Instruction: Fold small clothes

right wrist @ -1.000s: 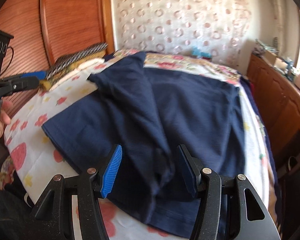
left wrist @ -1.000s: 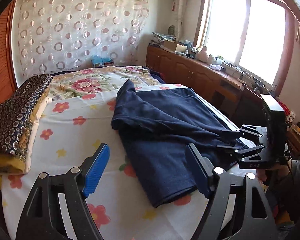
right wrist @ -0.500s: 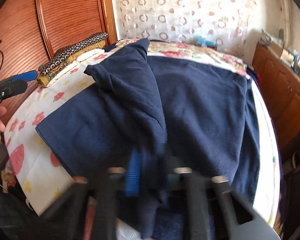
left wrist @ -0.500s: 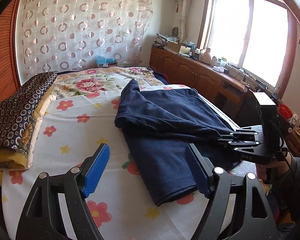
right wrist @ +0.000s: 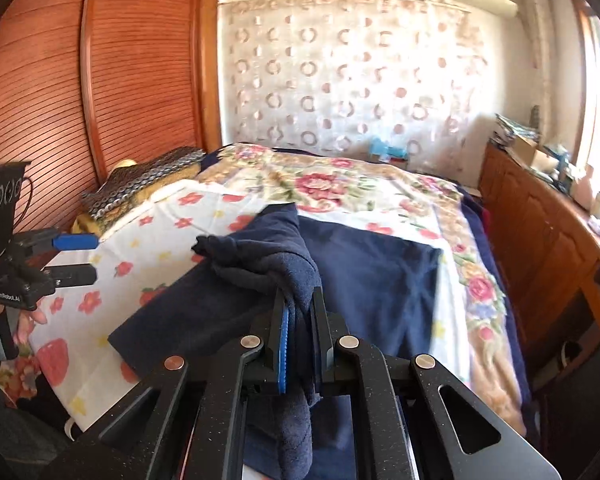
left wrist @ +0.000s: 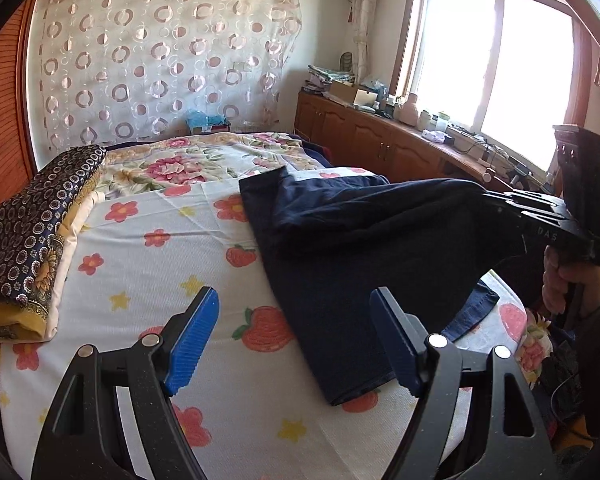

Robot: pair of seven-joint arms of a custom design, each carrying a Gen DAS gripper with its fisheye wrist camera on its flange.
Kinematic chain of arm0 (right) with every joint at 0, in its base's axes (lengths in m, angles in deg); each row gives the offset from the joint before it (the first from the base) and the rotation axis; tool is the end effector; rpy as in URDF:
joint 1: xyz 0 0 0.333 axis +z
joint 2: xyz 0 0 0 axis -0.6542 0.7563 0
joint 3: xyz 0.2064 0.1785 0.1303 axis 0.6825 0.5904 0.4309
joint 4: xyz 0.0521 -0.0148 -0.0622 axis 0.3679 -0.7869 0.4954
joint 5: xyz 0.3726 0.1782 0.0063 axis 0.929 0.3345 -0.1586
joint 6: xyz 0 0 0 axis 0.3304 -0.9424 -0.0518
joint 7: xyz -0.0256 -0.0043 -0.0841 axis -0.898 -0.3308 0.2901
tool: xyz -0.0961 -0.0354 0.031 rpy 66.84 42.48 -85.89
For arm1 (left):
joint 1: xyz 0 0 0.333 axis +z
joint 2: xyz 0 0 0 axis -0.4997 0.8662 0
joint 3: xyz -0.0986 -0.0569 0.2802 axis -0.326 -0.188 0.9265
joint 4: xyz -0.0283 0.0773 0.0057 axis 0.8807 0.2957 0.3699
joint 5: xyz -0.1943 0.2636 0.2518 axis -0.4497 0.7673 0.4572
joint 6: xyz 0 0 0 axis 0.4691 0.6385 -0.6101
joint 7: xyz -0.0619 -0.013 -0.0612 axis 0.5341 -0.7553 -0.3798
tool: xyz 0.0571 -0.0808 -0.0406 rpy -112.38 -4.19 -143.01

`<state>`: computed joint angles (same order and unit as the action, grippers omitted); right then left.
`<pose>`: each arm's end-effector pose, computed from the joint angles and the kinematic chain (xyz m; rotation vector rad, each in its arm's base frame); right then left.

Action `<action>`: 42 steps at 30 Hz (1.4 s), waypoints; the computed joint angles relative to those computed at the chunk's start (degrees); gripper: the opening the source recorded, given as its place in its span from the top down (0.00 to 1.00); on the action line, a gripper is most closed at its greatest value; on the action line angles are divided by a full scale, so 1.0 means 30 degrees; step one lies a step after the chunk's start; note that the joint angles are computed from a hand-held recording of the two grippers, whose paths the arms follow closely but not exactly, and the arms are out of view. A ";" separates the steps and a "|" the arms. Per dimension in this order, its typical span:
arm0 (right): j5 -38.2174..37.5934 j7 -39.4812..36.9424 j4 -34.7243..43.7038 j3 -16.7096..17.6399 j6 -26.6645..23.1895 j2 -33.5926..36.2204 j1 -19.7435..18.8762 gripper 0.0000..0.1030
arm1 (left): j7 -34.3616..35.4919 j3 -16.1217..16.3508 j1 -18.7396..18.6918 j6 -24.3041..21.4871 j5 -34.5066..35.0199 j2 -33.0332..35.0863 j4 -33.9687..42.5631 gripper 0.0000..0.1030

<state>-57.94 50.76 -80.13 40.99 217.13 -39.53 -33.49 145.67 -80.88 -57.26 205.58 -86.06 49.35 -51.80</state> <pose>0.5922 0.2085 0.3173 -1.8483 1.0131 -0.6879 0.5886 -0.2796 0.2934 -1.5768 1.8935 -1.1152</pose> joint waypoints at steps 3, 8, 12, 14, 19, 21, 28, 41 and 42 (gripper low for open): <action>-0.0277 0.0497 -0.0375 -0.0013 -0.0517 0.0045 -0.0515 0.92 | -0.0038 -0.0108 0.0056 0.0175 0.0065 0.0042 0.0011 0.24; 0.2203 -0.0835 -0.0117 -0.0888 -0.1819 0.1014 0.0492 0.90 | 0.0435 0.0734 -0.0984 0.0055 -0.0689 0.0294 0.0386 0.24; 0.3235 -0.1212 -0.0668 -0.0833 -0.1570 0.0817 0.0602 0.80 | 0.1082 0.1357 -0.1837 0.0180 -0.1495 0.0265 0.0376 0.24; 0.3554 -0.1602 -0.1078 -0.0896 -0.1225 0.0530 0.0761 0.76 | 0.1423 0.1510 -0.2097 0.0307 -0.1866 0.0233 0.0353 0.24; 0.4206 -0.2492 -0.1455 -0.1074 -0.0607 -0.0013 0.1101 0.65 | 0.2088 0.1387 -0.2202 0.0504 -0.2502 0.0222 0.0395 0.24; 0.3538 -0.2254 -0.1520 -0.0672 0.0030 0.0010 0.0604 0.60 | 0.2300 0.1267 -0.2177 0.0629 -0.2688 0.0170 0.0321 0.24; 0.1578 -0.1475 -0.0247 -0.0082 -0.0183 0.0528 0.0203 0.53 | 0.2758 0.0811 -0.1810 0.0792 -0.3112 0.0173 0.0292 0.24; -0.3255 -0.3110 0.8687 0.7052 -0.8237 0.6680 -0.3962 0.53 | 0.2050 0.1539 -0.1675 -0.0414 -0.2597 0.1264 0.1576 0.24; -0.3155 -0.3738 0.9319 0.7386 -0.8907 0.7184 -0.3949 0.53 | 0.1874 0.1596 -0.1642 -0.0476 -0.2491 0.1331 0.1640 0.24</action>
<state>-67.41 39.55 -52.17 63.15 190.41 -17.97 -45.34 151.29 -76.09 -62.18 204.15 -93.53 53.34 -46.88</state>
